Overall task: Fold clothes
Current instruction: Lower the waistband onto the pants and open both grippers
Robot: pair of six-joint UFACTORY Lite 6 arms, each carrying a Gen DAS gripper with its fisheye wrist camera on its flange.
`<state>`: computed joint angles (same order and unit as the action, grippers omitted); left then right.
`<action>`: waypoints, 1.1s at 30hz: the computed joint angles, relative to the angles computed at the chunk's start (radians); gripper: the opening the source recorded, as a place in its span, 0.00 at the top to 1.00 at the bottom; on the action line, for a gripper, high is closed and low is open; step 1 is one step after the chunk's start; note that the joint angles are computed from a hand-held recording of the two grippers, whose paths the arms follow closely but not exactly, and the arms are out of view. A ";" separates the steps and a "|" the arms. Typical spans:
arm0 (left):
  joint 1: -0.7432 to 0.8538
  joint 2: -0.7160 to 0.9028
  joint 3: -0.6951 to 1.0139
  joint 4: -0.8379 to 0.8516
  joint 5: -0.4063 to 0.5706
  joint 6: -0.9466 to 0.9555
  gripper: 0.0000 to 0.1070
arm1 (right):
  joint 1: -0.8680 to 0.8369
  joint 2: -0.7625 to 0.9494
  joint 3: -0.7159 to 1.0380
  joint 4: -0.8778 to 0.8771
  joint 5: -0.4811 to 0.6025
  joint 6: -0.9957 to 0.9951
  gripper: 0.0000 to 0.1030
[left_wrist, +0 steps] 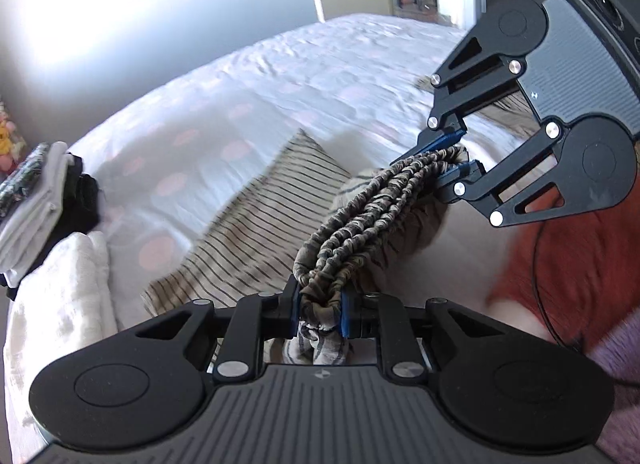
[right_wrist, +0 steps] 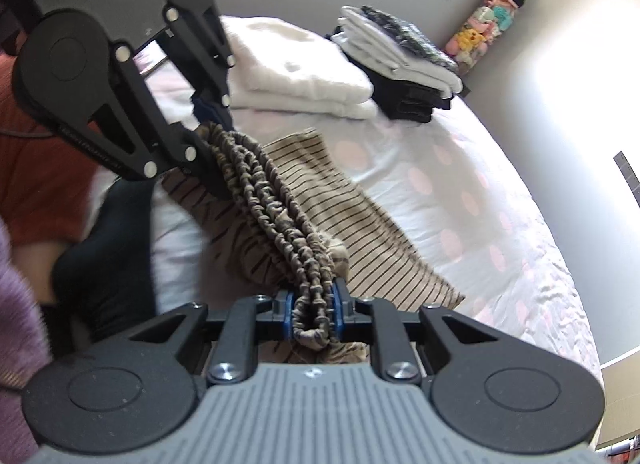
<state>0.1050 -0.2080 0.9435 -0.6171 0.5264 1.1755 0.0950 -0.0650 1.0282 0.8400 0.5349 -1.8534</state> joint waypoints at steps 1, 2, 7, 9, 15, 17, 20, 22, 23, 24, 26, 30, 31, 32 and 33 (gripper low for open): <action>0.011 0.045 0.038 -0.019 -0.007 0.012 0.79 | 0.008 0.041 0.037 0.022 -0.013 -0.006 0.80; 0.022 0.092 0.079 -0.036 -0.013 0.021 0.78 | 0.017 0.085 0.077 0.049 -0.027 -0.013 0.80; 0.069 0.347 0.323 -0.077 0.006 -0.005 0.75 | 0.071 0.350 0.335 0.081 -0.087 0.042 0.80; 0.079 0.459 0.420 -0.078 0.006 -0.025 0.75 | 0.091 0.465 0.452 0.052 -0.101 0.097 0.79; 0.100 0.764 0.682 -0.053 0.014 -0.103 0.75 | 0.135 0.835 0.858 -0.125 -0.101 0.358 0.79; 0.111 0.863 0.771 -0.042 0.033 -0.150 0.75 | 0.144 0.963 1.005 -0.203 -0.081 0.455 0.79; 0.130 0.977 0.871 -0.052 0.054 -0.195 0.75 | 0.151 1.136 1.217 -0.271 -0.033 0.568 0.79; 0.139 1.036 0.922 -0.054 0.057 -0.225 0.75 | 0.153 1.219 1.316 -0.294 -0.020 0.622 0.75; 0.140 1.053 0.934 -0.053 0.050 -0.238 0.75 | 0.155 1.264 1.373 -0.316 -0.010 0.659 0.71; 0.144 1.061 0.933 -0.062 0.039 -0.244 0.74 | 0.155 1.302 1.423 -0.332 -0.001 0.691 0.70; 0.153 1.066 0.920 -0.097 0.020 -0.237 0.73 | 0.146 1.368 1.519 -0.330 0.021 0.741 0.64; 0.190 0.976 0.773 -0.318 -0.040 -0.090 0.61 | 0.104 1.317 1.435 -0.166 -0.009 0.717 0.56; 0.199 0.941 0.725 -0.367 -0.054 -0.058 0.59 | 0.090 1.273 1.367 -0.093 -0.024 0.679 0.50; 0.207 0.908 0.681 -0.413 -0.069 -0.033 0.52 | 0.075 1.228 1.296 -0.018 -0.041 0.637 0.45; 0.215 0.875 0.635 -0.469 -0.079 0.001 0.48 | 0.060 1.173 1.211 0.065 -0.058 0.585 0.43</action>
